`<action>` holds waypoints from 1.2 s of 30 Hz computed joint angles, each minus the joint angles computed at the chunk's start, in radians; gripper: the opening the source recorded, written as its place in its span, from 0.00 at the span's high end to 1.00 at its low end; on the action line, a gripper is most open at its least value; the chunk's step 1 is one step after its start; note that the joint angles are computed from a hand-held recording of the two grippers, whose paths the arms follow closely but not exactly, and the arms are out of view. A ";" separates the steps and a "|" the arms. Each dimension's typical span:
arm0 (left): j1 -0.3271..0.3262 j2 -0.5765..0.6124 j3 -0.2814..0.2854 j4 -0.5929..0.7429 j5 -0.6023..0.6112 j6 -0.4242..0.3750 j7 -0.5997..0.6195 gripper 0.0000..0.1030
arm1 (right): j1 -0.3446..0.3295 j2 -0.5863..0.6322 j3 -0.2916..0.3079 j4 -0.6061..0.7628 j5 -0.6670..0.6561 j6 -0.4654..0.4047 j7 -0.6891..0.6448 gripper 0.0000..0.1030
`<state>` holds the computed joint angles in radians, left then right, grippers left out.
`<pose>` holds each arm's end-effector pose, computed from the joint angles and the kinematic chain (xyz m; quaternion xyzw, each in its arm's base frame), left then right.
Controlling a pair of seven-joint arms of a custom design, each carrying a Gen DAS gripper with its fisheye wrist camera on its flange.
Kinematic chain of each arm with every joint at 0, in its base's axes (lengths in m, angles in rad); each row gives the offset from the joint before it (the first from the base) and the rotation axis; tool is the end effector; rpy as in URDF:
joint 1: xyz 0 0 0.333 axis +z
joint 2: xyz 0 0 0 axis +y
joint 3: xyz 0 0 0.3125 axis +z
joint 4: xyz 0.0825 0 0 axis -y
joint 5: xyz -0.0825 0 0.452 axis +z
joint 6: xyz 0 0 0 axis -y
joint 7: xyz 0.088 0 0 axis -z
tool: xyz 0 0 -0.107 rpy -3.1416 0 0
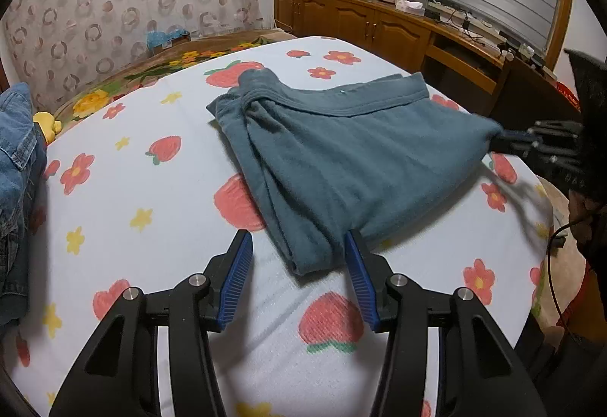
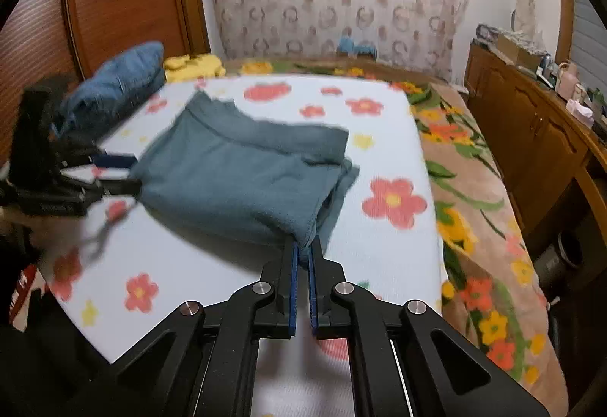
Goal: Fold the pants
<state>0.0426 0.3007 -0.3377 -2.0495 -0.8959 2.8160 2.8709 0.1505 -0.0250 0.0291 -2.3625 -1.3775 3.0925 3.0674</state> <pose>0.6487 -0.1519 0.2860 -0.3711 0.8648 -0.3184 0.1145 0.5252 0.1778 0.3275 -0.6649 0.6386 -0.2479 0.2978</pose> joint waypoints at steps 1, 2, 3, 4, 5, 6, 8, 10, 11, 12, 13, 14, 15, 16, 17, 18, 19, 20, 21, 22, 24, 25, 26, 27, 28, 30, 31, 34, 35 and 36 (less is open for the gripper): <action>0.001 -0.001 -0.001 -0.001 -0.003 0.000 -0.001 0.50 | 0.004 0.007 0.001 -0.004 0.054 -0.002 -0.054 0.96; 0.005 -0.005 -0.004 -0.004 -0.014 -0.002 0.004 0.50 | 0.007 0.014 0.002 -0.008 0.102 0.001 -0.099 0.96; 0.010 -0.009 -0.008 -0.006 -0.029 -0.006 0.015 0.50 | 0.010 0.020 0.001 -0.010 0.150 0.007 -0.139 0.96; 0.016 -0.015 -0.012 -0.010 -0.050 -0.011 0.032 0.50 | 0.012 0.022 -0.001 -0.010 0.160 0.015 -0.144 0.96; 0.019 -0.023 -0.013 -0.016 -0.070 -0.014 0.048 0.51 | 0.013 0.021 -0.003 -0.009 0.148 0.016 -0.130 0.96; 0.021 -0.034 -0.014 -0.024 -0.096 -0.014 0.069 0.53 | 0.014 0.019 -0.005 -0.009 0.149 0.015 -0.129 0.96; 0.026 -0.056 -0.011 -0.037 -0.154 -0.032 0.114 0.56 | 0.010 0.015 -0.010 -0.011 0.150 0.033 -0.122 0.96; 0.018 -0.071 0.004 -0.043 -0.201 -0.050 0.145 0.61 | 0.006 0.005 -0.008 -0.017 0.174 0.030 -0.138 0.89; 0.012 -0.076 0.012 -0.046 -0.226 -0.052 0.161 0.64 | 0.002 0.002 -0.005 -0.013 0.146 0.022 -0.110 0.85; 0.003 -0.078 0.022 -0.046 -0.235 -0.054 0.164 0.68 | -0.001 -0.001 -0.001 -0.010 0.112 0.014 -0.074 0.83; -0.007 -0.074 0.033 -0.040 -0.230 -0.056 0.159 0.71 | -0.004 -0.005 0.001 -0.007 0.079 0.010 -0.037 0.79; -0.017 -0.069 0.042 -0.036 -0.220 -0.054 0.149 0.72 | -0.008 -0.005 0.003 -0.002 0.040 0.009 0.009 0.75; -0.026 -0.063 0.048 -0.033 -0.203 -0.051 0.136 0.72 | -0.010 -0.007 0.004 0.003 0.005 0.007 0.051 0.73; -0.033 -0.056 0.052 -0.029 -0.187 -0.048 0.124 0.72 | -0.011 -0.007 0.005 0.009 -0.023 0.002 0.086 0.69; -0.038 -0.050 0.054 -0.024 -0.172 -0.047 0.113 0.72 | -0.011 -0.004 0.005 0.015 -0.051 0.001 0.117 0.66; -0.041 -0.041 0.055 -0.020 -0.156 -0.043 0.102 0.72 | -0.010 0.002 0.002 0.022 -0.057 0.007 0.127 0.66; -0.046 -0.031 0.056 -0.013 -0.133 -0.039 0.080 0.72 | -0.009 0.013 -0.001 0.031 -0.060 0.019 0.133 0.65; -0.047 -0.025 0.056 -0.009 -0.116 -0.036 0.063 0.72 | -0.008 0.025 -0.005 0.037 -0.045 0.033 0.120 0.65; -0.045 -0.018 0.052 -0.004 -0.104 -0.035 0.050 0.73 | -0.005 0.038 -0.008 0.044 -0.023 0.044 0.100 0.65; -0.038 -0.015 0.046 -0.001 -0.103 -0.040 0.049 0.76 | -0.001 0.052 -0.011 0.046 0.026 0.050 0.050 0.65; -0.022 -0.016 0.036 0.000 -0.107 -0.061 0.051 0.83 | 0.010 0.072 -0.011 0.042 0.176 0.040 -0.097 0.65; -0.016 -0.019 0.031 -0.003 -0.119 -0.064 0.061 0.89 | 0.016 0.080 -0.008 0.036 0.281 0.025 -0.199 0.65; -0.013 -0.023 0.028 -0.007 -0.128 -0.063 0.068 0.91 | 0.024 0.085 -0.011 0.037 0.324 0.009 -0.245 0.63; -0.011 -0.029 0.026 -0.012 -0.139 -0.056 0.078 0.95 | 0.041 0.084 -0.027 0.041 0.296 -0.004 -0.222 0.62; -0.010 -0.033 0.022 -0.020 -0.164 -0.035 0.100 0.99 | 0.045 0.083 -0.030 0.037 0.339 -0.005 -0.260 0.61; -0.005 -0.046 0.006 -0.036 -0.249 0.039 0.173 0.99 | 0.056 0.082 -0.040 0.034 0.379 -0.009 -0.295 0.61; -0.003 -0.050 0.010 -0.039 -0.265 0.037 0.177 0.99 | 0.066 0.083 -0.048 0.038 0.353 -0.016 -0.274 0.61; -0.010 -0.050 0.037 -0.042 -0.244 0.025 0.144 0.99 | 0.076 0.084 -0.064 0.043 0.279 -0.007 -0.203 0.61; -0.011 -0.049 0.041 -0.042 -0.235 0.015 0.136 0.99 | 0.079 0.085 -0.069 0.047 0.248 -0.004 -0.173 0.61; -0.013 -0.048 0.042 -0.044 -0.231 0.018 0.135 0.99 | 0.082 0.086 -0.072 0.051 0.211 -0.007 -0.141 0.61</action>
